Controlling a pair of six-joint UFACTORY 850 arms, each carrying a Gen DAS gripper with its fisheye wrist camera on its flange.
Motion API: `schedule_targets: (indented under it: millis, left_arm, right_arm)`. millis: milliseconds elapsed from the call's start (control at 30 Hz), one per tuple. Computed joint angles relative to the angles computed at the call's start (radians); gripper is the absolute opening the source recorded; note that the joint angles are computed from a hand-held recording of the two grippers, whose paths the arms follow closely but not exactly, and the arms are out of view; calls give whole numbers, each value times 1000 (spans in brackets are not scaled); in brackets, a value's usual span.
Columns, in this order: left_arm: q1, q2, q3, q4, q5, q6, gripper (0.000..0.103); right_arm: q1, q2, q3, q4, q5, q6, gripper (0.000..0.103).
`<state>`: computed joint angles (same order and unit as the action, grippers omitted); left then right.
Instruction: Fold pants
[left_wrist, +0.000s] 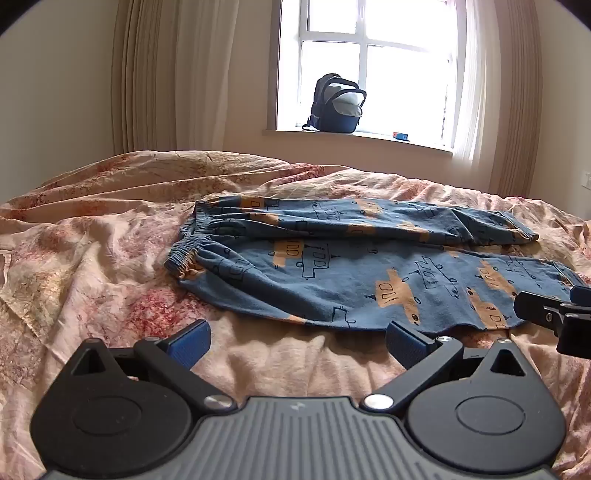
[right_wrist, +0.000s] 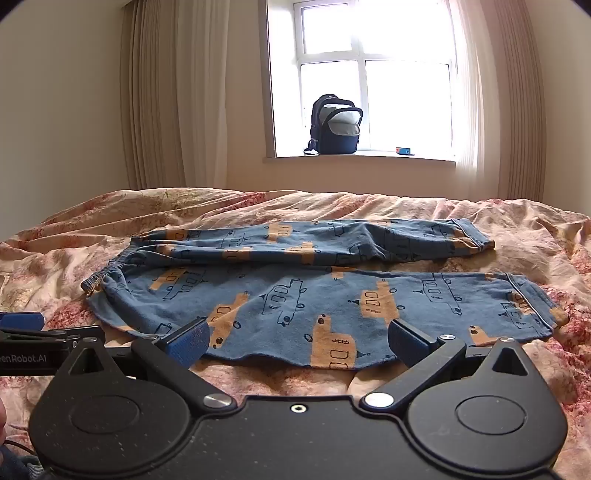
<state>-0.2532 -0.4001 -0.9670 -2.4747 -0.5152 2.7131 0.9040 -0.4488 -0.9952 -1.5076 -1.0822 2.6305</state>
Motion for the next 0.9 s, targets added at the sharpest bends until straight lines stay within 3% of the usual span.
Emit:
schedule_targets:
  millis: [900]
  left_arm:
    - [-6,-4,-2,-31,25,35,103]
  right_arm:
    - [-6,3,-2,3,21,-15,103]
